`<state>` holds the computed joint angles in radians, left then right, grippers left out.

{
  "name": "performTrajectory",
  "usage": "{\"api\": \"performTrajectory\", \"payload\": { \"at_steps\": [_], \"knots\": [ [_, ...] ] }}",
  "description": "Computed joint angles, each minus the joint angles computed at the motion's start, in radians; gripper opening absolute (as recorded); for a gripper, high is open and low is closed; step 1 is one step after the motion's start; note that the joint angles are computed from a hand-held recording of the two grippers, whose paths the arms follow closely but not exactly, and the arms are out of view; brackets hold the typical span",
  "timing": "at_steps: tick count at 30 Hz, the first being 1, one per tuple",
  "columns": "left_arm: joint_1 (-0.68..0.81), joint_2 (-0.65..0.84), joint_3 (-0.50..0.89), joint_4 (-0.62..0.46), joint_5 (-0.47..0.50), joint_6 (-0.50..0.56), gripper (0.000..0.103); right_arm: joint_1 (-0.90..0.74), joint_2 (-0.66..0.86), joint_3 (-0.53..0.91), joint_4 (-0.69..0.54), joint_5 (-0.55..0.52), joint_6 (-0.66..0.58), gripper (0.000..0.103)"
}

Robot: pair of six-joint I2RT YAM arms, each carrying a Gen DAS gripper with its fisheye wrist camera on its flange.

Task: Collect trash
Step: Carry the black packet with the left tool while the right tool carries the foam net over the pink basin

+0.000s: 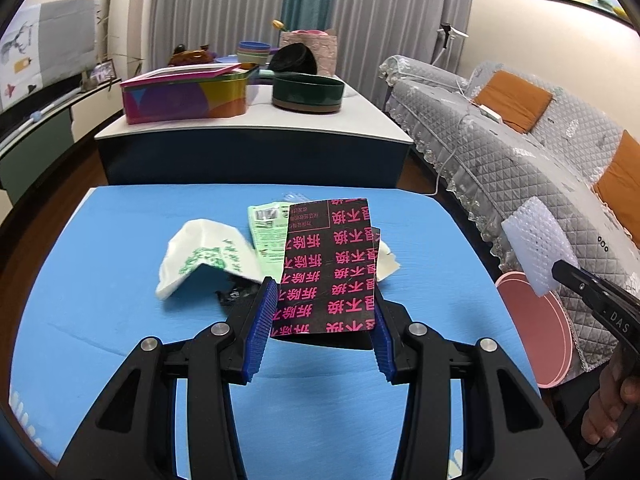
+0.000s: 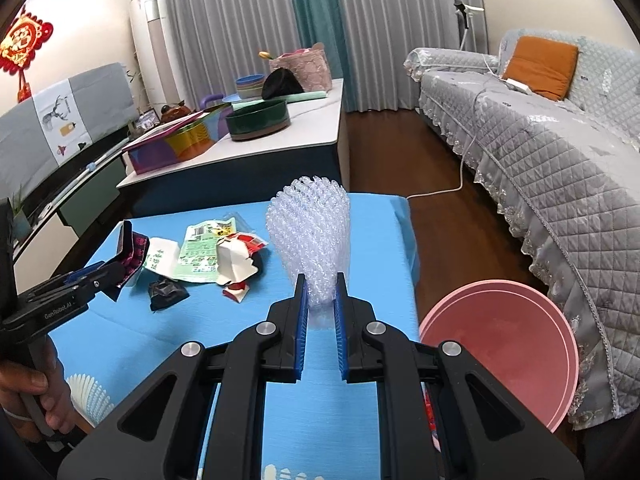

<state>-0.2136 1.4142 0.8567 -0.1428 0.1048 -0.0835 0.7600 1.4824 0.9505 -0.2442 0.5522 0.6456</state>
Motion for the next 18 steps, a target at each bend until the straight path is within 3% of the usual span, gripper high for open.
{"api": "performTrajectory", "payload": {
  "at_steps": [18],
  "knots": [
    [-0.153, 0.051, 0.029, 0.044, -0.064, -0.028, 0.044, -0.04, -0.128, -0.1, -0.036, 0.044, 0.004, 0.013]
  ]
}}
